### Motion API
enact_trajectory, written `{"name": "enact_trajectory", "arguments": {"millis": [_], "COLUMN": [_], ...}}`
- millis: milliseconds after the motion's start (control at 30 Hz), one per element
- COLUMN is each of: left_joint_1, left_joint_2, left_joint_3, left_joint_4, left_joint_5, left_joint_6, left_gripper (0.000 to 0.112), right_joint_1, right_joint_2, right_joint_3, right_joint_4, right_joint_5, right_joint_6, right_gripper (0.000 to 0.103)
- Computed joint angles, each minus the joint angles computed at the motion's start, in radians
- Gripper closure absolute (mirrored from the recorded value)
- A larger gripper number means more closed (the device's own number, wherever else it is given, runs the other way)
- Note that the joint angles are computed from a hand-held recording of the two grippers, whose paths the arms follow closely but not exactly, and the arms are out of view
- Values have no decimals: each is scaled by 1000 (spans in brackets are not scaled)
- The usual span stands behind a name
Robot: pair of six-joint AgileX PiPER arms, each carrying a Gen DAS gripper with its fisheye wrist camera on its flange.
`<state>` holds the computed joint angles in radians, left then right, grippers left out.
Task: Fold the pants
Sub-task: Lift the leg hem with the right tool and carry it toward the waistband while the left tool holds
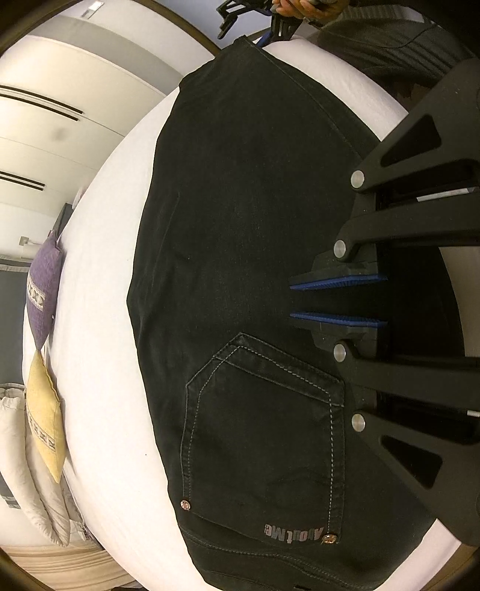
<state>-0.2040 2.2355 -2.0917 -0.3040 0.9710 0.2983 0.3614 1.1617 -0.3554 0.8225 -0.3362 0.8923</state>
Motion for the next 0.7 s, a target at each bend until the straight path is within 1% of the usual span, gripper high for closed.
{"name": "enact_trajectory", "arguments": {"millis": [100, 167, 267, 333, 433, 467, 500, 533, 567, 600, 633, 667, 700], "left_joint_1": [-2, -6, -8, -8, -7, -6, -5, -4, -4, -3, -3, -3, -3], "left_joint_2": [6, 4, 16, 17, 23, 25, 26, 27, 28, 29, 31, 31, 31], "left_joint_3": [-10, -5, -23, -23, -35, -39, -41, -44, -46, -47, -48, -48, -50], "left_joint_4": [1, 6, 9, 9, 8, 8, 6, 5, 4, 3, 3, 3, 4], "left_joint_5": [3, -3, 2, 4, 13, 16, 18, 20, 21, 22, 21, 21, 22], "left_joint_6": [-5, -9, -11, -10, -10, -9, -7, -7, -6, -5, -4, -5, -6], "left_gripper": [100, 100, 100, 100, 100, 100, 100, 100, 100, 100, 100, 100, 100], "right_joint_1": [-30, -57, -86, -104, -125, -119, -105, -85, -70, -68, -66, -73, -89], "right_joint_2": [10, 25, 21, 31, 31, 26, 26, 28, 34, 28, 21, 9, -2], "right_joint_3": [18, 14, 3, 4, 11, 30, 56, 84, 108, 122, 130, 127, 114], "right_joint_4": [-116, -203, -266, -358, -414, -398, -378, -347, -332, -327, -320, -331, -363], "right_joint_5": [-15, -11, 15, 1, -12, -52, -115, -181, -228, -236, -231, -190, -132], "right_joint_6": [109, 164, 186, 265, 330, 344, 363, 379, 404, 414, 409, 405, 409], "right_gripper": [41, 41, 41, 41, 41, 41, 42, 45, 48, 55, 60, 62, 65]}}
